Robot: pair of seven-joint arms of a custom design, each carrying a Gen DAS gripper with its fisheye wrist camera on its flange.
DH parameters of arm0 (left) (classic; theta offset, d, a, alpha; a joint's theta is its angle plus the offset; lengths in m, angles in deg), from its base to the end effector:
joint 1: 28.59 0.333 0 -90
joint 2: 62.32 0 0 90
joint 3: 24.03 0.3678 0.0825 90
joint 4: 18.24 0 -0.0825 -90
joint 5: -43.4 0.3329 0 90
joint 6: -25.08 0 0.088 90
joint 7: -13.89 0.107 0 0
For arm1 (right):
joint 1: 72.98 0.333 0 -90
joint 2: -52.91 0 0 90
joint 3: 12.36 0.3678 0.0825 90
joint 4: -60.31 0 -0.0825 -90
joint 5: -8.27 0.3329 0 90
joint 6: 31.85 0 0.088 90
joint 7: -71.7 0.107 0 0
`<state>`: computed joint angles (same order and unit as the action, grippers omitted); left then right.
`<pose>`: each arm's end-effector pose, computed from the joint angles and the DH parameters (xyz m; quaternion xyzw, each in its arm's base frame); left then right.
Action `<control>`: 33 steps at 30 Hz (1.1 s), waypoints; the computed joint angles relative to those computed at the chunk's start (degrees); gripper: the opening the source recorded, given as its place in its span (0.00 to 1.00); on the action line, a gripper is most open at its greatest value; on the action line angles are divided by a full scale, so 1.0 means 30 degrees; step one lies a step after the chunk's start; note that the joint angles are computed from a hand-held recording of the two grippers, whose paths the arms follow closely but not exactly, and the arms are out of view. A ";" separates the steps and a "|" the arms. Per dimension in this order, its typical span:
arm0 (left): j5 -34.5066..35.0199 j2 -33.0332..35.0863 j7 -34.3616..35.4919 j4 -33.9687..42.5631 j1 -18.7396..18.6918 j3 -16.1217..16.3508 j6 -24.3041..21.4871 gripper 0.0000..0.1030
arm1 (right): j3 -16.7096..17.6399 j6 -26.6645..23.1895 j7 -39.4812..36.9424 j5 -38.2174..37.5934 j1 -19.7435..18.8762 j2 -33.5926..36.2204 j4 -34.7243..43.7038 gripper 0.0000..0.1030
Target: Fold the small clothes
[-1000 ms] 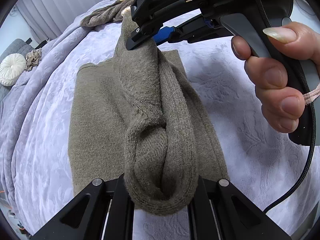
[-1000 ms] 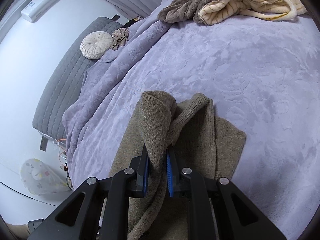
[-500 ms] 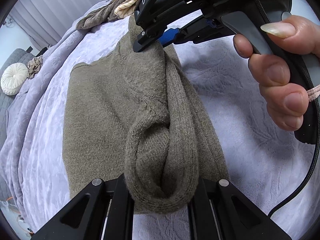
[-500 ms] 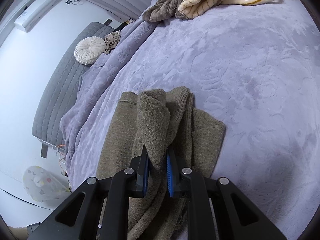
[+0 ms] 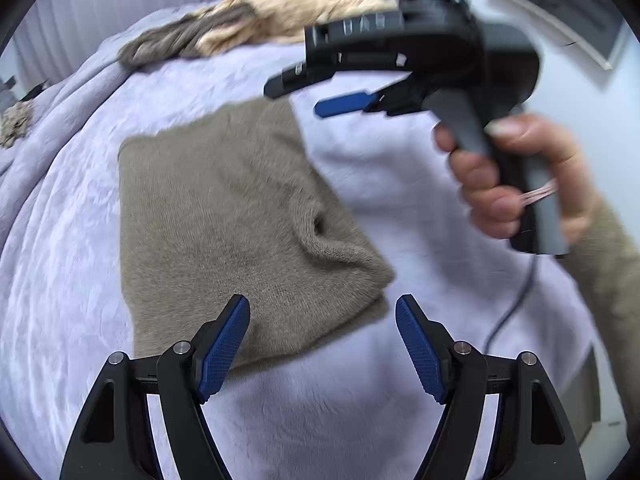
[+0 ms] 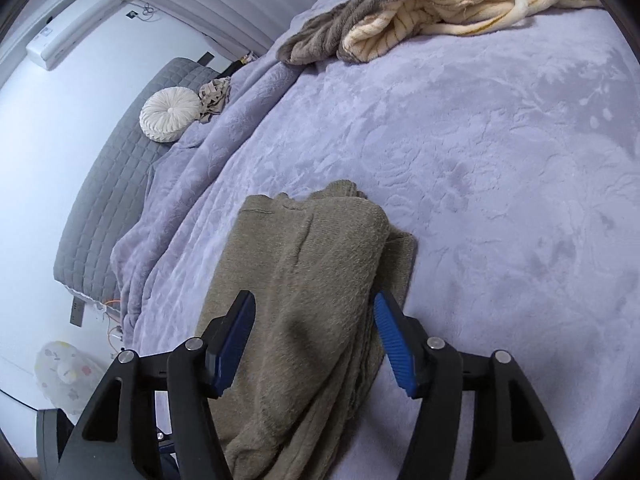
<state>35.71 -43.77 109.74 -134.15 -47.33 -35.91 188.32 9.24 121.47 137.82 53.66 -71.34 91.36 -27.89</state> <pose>0.5422 -0.2975 0.4327 -0.4969 0.8286 -0.2452 0.0795 0.7016 0.2013 0.3927 -0.6603 0.6332 0.0968 0.3921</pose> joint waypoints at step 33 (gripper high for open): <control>-0.2276 0.8589 -0.3791 1.2480 0.3060 0.1754 -0.7588 0.85 | -0.2604 -0.1040 0.4922 -0.3688 0.3181 0.1632 0.2492 0.53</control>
<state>28.88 -18.00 98.36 -96.71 -38.14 -30.65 165.55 1.42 118.35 152.59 42.60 -61.79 96.25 -20.41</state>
